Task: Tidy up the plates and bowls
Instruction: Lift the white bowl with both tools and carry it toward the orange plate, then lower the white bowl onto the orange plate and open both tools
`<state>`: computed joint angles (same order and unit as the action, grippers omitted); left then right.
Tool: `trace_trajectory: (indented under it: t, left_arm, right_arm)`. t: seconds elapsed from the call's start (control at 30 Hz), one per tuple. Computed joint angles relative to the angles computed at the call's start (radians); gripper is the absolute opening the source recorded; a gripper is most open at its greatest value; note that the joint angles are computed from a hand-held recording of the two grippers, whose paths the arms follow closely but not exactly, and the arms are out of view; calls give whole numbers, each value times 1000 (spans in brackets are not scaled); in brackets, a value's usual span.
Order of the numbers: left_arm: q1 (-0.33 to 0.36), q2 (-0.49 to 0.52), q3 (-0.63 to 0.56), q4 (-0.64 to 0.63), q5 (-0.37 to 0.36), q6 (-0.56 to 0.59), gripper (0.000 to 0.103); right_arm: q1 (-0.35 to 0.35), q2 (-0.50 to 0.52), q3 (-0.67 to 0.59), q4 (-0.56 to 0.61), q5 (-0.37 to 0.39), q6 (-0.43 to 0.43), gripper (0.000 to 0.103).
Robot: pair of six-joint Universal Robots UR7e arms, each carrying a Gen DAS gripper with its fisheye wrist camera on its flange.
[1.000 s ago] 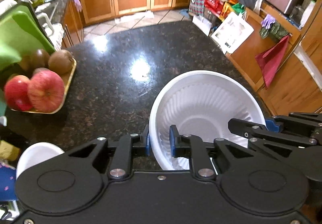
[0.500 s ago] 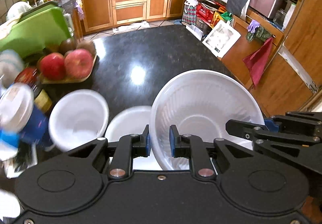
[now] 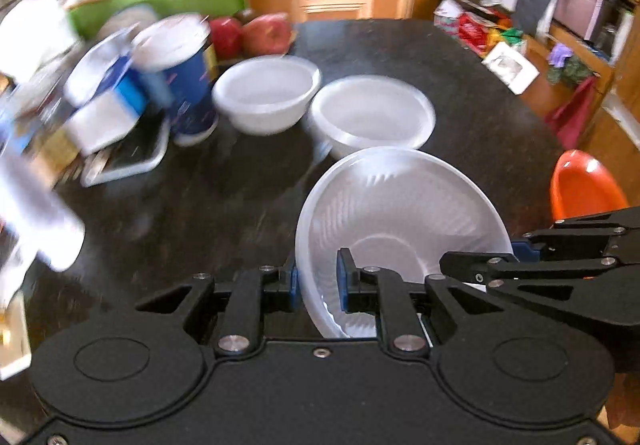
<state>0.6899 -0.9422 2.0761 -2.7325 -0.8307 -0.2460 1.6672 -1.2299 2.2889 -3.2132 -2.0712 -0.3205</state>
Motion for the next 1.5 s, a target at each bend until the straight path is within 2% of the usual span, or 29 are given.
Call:
trace_trajectory:
  t: [0.1, 0.23, 0.33, 0.57, 0.7, 0.83, 1.0, 1.1, 1.2, 1.33, 1.43, 1.5]
  left_arm:
    - [2, -21, 44, 10, 6, -63, 23]
    - [19, -37, 73, 20, -2, -129, 23]
    - [43, -39, 82, 0, -15, -147, 23]
    - [79, -20, 61, -12, -35, -137, 23]
    - [99, -16, 51, -21, -63, -84, 24]
    - [104, -16, 55, -55, -61, -32, 26]
    - [113, -28, 60, -97, -91, 21, 37]
    - [107, -28, 72, -141, -68, 51, 48]
    - [97, -26, 88, -192, -28, 79, 49]
    - [99, -35, 90, -232, -27, 101, 59]
    - [96, -39, 86, -259, -19, 122, 60]
    - [93, -39, 78, -266, -16, 140, 64]
  right_arm:
    - [-5, 18, 42, -42, 23, -31, 19]
    - [-25, 19, 53, -17, 71, -48, 19]
    - [-27, 36, 58, -30, 74, -55, 19]
    - [-29, 63, 42, -32, 76, -45, 19]
    - [-35, 59, 25, -17, 77, -32, 21]
    - [-35, 78, 20, -52, 65, -35, 22]
    - [-33, 94, 26, -99, 44, -59, 29]
    - [-33, 94, 26, -108, 44, -64, 33]
    - [-33, 92, 29, -137, 47, -70, 42]
    - [-26, 94, 34, -197, 42, -94, 59]
    - [-15, 98, 38, -257, 24, -113, 61]
    - [-11, 91, 39, -272, 17, -122, 62]
